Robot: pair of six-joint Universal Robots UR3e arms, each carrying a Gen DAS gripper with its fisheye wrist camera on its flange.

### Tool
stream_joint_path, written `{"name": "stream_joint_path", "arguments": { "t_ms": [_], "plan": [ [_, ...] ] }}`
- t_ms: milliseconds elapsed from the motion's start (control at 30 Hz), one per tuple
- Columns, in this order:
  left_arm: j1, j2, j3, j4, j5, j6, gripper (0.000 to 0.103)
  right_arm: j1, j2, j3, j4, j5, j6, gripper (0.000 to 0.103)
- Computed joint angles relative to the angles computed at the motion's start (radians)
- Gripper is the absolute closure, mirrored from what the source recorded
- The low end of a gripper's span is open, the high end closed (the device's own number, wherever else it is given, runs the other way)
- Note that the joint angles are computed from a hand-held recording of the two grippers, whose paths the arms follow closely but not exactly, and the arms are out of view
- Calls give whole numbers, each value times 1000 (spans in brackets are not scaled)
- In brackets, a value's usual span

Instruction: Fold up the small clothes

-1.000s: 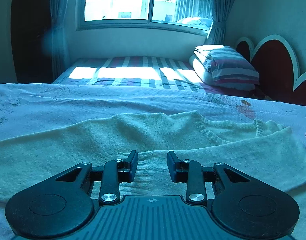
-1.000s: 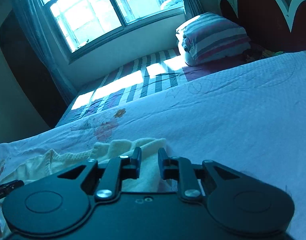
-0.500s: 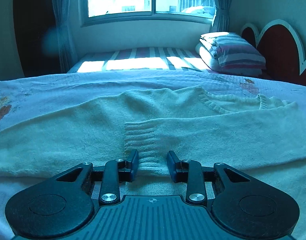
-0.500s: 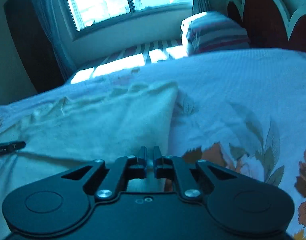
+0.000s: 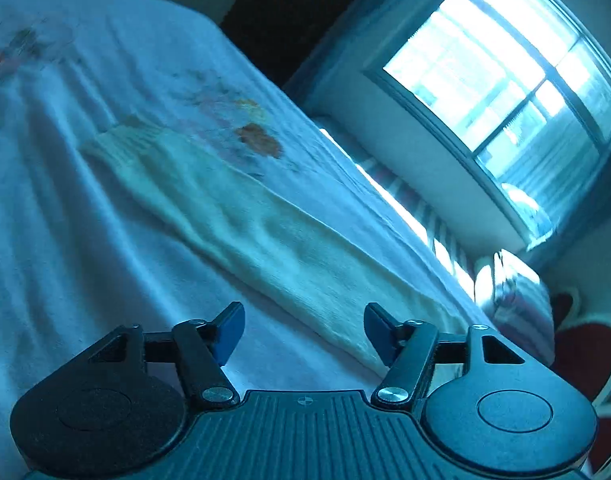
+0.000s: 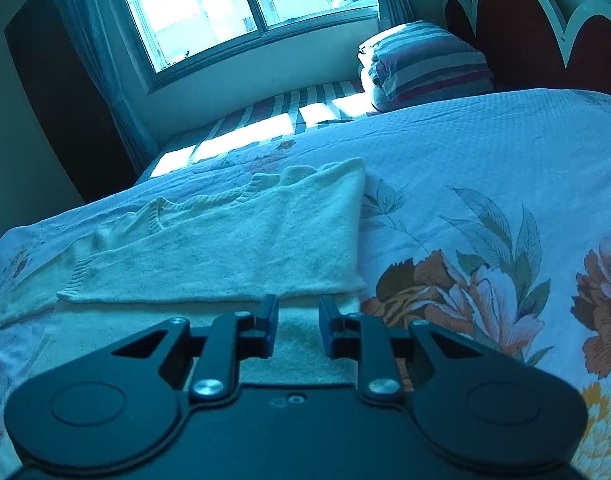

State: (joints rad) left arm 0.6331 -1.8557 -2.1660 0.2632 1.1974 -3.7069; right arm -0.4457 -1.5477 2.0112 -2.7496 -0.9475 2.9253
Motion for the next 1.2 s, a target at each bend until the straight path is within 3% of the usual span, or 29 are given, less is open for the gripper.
{"name": "stream_joint_path", "arguments": {
  "t_ms": [100,200,267,333,633,700,733,867,1067,1200],
  "plan": [
    [137,-68,-32,80,-89,-99,49,31,-22,16,1,-26,30,79],
    [223,-148,-16,138,-174,-152,65,76,-22,9,-18,-59,83,79],
    [236,-176,33,96,-164,-172,84,107,-16,-2,-35,-79,125,79],
    [245,-212,76,83,-150,-201,88,139,-7,-17,-50,-105,160,79],
    [254,-394,325,44,-195,-225,88,234,35,-74,-90,-180,277,79],
    [248,-417,374,20,-194,-194,89,239,52,-88,-97,-181,309,79],
    [240,-417,389,-4,-175,-177,99,244,62,-95,-104,-184,337,79],
    [202,-355,392,-26,-105,-93,101,234,66,-87,-130,-184,395,79],
    [-56,-335,670,-188,70,149,101,176,42,-47,-140,-174,365,79],
    [-215,-391,847,-243,55,106,101,106,51,-24,-155,-121,328,79]
  ]
}}
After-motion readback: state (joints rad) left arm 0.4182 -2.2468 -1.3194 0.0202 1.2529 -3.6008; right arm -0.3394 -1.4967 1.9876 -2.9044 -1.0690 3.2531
